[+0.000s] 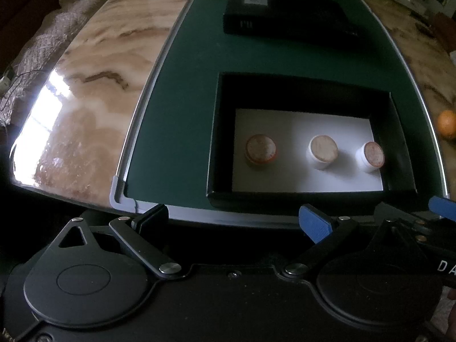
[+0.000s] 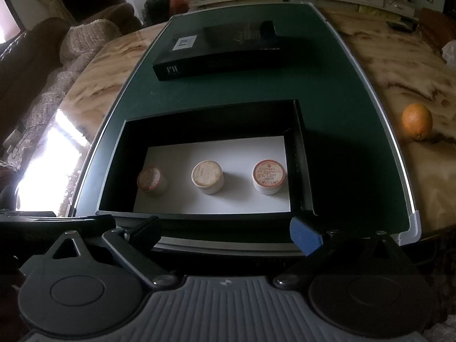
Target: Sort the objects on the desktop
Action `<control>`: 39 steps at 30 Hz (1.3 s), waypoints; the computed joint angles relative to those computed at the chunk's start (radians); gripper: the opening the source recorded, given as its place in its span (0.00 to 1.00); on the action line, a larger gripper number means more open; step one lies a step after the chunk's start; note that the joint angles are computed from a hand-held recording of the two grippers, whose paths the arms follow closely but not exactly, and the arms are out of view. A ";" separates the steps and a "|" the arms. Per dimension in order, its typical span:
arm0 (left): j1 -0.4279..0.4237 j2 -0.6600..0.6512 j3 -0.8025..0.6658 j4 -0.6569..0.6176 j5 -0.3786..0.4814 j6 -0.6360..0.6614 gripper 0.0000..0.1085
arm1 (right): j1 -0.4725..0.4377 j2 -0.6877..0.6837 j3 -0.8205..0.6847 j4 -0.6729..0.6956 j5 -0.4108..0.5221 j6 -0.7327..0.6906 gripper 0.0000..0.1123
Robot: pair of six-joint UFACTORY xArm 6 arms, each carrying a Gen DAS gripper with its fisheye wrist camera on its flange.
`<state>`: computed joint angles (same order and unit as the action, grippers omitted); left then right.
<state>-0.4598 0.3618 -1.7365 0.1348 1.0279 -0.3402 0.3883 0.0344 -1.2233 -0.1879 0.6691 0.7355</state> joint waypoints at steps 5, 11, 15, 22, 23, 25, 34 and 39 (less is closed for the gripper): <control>-0.002 0.006 -0.003 -0.002 0.003 0.004 0.92 | -0.003 0.002 0.002 0.009 -0.002 -0.005 0.88; -0.002 0.017 -0.009 -0.005 0.010 0.006 0.92 | -0.006 0.011 0.003 0.021 0.000 -0.010 0.88; 0.000 0.030 -0.018 -0.010 0.015 0.009 0.92 | -0.010 0.023 0.001 0.034 0.001 -0.018 0.88; 0.005 0.060 -0.044 -0.020 0.028 0.020 0.92 | -0.017 0.046 -0.001 0.071 -0.007 -0.049 0.88; 0.006 0.066 -0.050 -0.021 0.030 0.022 0.92 | -0.018 0.049 -0.002 0.072 -0.009 -0.052 0.88; 0.007 0.077 -0.062 -0.022 0.035 0.023 0.92 | -0.021 0.055 -0.004 0.079 -0.015 -0.059 0.88; 0.012 0.130 -0.112 -0.036 0.052 0.044 0.92 | -0.039 0.066 0.007 0.109 -0.058 -0.091 0.88; 0.016 0.165 -0.154 -0.034 0.060 0.044 0.92 | -0.050 0.075 0.015 0.140 -0.098 -0.120 0.88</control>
<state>-0.4442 0.5265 -1.8910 0.1004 1.0878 -0.2963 0.3383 0.1099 -1.2084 -0.0475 0.5715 0.6157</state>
